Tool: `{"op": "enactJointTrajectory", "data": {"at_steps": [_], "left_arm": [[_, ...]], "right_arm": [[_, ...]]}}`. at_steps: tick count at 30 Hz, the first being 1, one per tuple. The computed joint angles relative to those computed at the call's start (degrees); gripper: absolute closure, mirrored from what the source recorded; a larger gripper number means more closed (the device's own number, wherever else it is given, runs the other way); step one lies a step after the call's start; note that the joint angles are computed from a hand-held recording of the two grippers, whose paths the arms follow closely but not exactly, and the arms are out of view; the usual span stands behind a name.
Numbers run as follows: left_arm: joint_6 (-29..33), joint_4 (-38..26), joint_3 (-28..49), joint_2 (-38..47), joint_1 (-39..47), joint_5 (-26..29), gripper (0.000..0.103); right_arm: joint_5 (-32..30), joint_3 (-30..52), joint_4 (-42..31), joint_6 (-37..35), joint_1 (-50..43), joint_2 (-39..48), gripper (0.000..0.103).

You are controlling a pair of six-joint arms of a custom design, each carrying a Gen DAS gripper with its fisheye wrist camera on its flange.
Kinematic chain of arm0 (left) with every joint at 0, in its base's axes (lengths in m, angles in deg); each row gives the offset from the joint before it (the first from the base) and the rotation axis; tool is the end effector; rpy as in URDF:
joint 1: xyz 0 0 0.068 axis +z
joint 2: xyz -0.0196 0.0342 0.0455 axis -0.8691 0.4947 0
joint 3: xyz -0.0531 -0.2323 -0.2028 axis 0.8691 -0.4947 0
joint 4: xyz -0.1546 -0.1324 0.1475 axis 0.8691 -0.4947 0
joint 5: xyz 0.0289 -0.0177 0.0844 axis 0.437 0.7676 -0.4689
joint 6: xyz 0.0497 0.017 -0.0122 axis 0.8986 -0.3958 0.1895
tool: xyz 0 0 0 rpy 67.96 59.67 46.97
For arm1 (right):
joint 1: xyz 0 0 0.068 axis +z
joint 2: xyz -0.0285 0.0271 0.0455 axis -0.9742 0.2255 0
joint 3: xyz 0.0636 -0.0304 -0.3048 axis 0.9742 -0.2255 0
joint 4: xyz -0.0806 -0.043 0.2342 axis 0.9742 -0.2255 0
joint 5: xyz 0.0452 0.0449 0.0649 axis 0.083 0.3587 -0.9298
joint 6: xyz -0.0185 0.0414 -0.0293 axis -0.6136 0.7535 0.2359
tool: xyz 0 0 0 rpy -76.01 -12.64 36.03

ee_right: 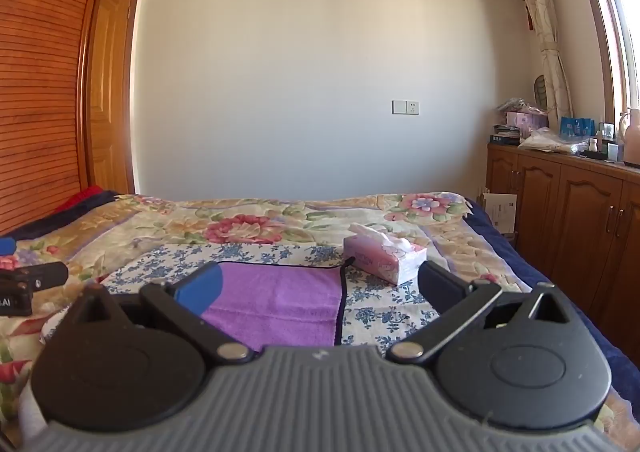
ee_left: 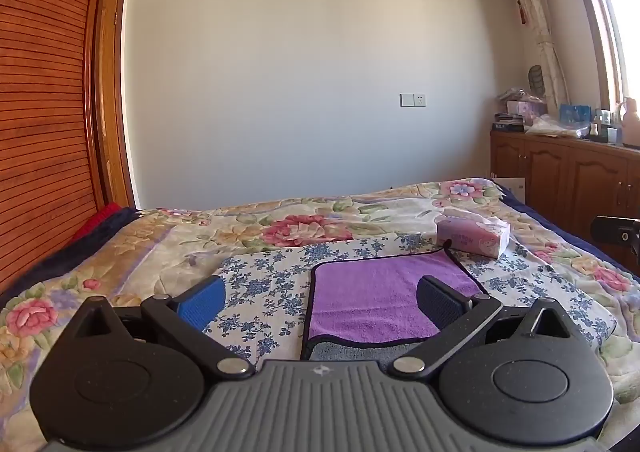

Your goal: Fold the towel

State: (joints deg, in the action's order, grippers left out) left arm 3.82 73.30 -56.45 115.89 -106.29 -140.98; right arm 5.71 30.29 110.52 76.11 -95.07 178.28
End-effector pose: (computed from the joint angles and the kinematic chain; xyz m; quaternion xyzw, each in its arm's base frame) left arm 0.1750 -0.1348 0.2325 -0.1209 0.7876 0.1412 0.5875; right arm 0.2899 -0.0685 0.2246 -0.1752 0.7530 0.1573 0.6145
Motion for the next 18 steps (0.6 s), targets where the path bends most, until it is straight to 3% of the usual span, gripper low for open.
{"op": "enactJointTrajectory", "data": {"at_steps": [18], "left_arm": [[0.92, 1.48, -0.48, 0.10, 0.08, -0.01, 0.000]], "right_arm": [[0.19, -0.28, -0.16, -0.04, 0.18, -0.27, 0.000]]}}
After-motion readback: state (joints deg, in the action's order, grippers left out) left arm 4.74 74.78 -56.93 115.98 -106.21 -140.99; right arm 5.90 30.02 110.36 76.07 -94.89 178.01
